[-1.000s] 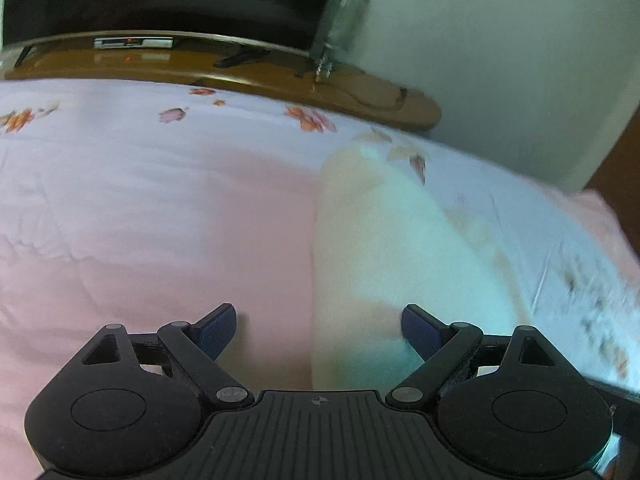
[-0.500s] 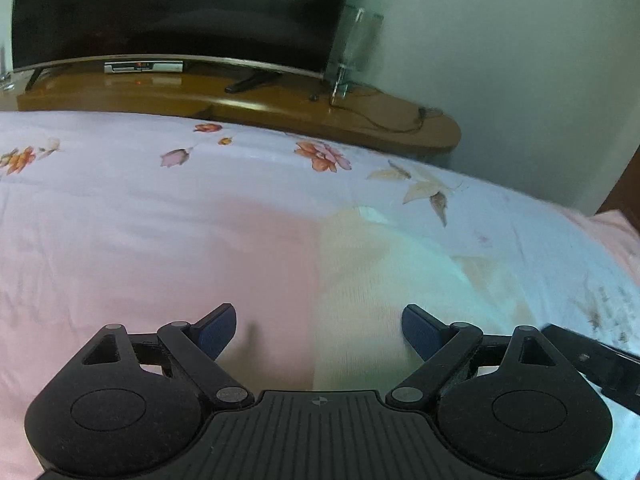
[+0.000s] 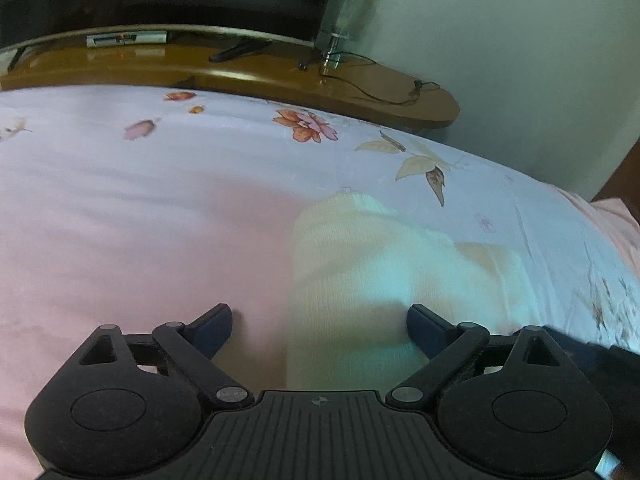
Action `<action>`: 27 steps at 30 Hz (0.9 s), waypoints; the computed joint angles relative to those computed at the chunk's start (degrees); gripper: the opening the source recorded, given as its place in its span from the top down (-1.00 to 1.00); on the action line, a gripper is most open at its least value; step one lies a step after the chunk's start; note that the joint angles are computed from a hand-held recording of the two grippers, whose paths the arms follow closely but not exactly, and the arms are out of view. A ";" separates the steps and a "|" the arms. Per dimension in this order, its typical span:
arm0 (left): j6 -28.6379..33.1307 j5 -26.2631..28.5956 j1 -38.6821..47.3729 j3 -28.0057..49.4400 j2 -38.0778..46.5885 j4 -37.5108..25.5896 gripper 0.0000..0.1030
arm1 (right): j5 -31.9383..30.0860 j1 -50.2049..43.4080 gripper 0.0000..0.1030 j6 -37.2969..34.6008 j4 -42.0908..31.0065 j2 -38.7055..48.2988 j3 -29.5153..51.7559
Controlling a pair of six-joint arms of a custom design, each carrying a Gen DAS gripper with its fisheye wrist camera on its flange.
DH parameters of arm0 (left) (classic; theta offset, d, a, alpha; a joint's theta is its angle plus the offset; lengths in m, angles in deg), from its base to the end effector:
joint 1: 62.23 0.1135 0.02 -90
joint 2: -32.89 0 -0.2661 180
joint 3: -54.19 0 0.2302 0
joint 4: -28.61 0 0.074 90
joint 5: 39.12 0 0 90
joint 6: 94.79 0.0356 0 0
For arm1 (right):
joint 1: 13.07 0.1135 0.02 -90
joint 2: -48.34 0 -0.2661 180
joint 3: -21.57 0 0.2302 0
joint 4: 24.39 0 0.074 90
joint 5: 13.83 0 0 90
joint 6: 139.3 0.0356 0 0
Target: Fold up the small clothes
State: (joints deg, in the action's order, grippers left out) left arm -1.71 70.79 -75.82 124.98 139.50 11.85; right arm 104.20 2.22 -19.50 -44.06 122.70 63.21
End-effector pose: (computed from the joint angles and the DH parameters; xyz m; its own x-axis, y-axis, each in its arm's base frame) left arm 0.3354 -0.0936 0.1484 -0.7482 0.2328 -0.6213 0.4629 0.8540 -0.2374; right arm 0.2034 0.0383 0.1618 -0.6413 0.2795 -0.7146 0.4178 0.9083 -0.0198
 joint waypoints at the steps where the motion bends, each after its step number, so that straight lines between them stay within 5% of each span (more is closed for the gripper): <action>1: 1.59 0.39 0.87 -2.37 -2.09 0.58 -0.83 | -0.18 1.28 0.49 1.40 -1.53 -3.56 -0.78; 6: 9.39 3.91 6.20 -13.56 -10.93 1.31 -0.83 | 6.79 18.64 0.49 14.76 -13.59 -14.74 -2.15; 10: 14.11 5.34 9.36 -19.56 -15.05 -0.39 -0.83 | 13.11 35.67 0.47 33.28 -26.13 -10.13 -0.86; 19: 20.50 4.96 11.72 -25.22 -23.44 -4.13 -0.83 | 14.86 52.99 0.46 61.12 -41.75 -3.96 1.99; 27: 20.98 2.93 12.10 -25.04 -28.14 -10.39 -0.83 | 13.08 57.51 0.40 68.53 -48.18 -3.98 4.83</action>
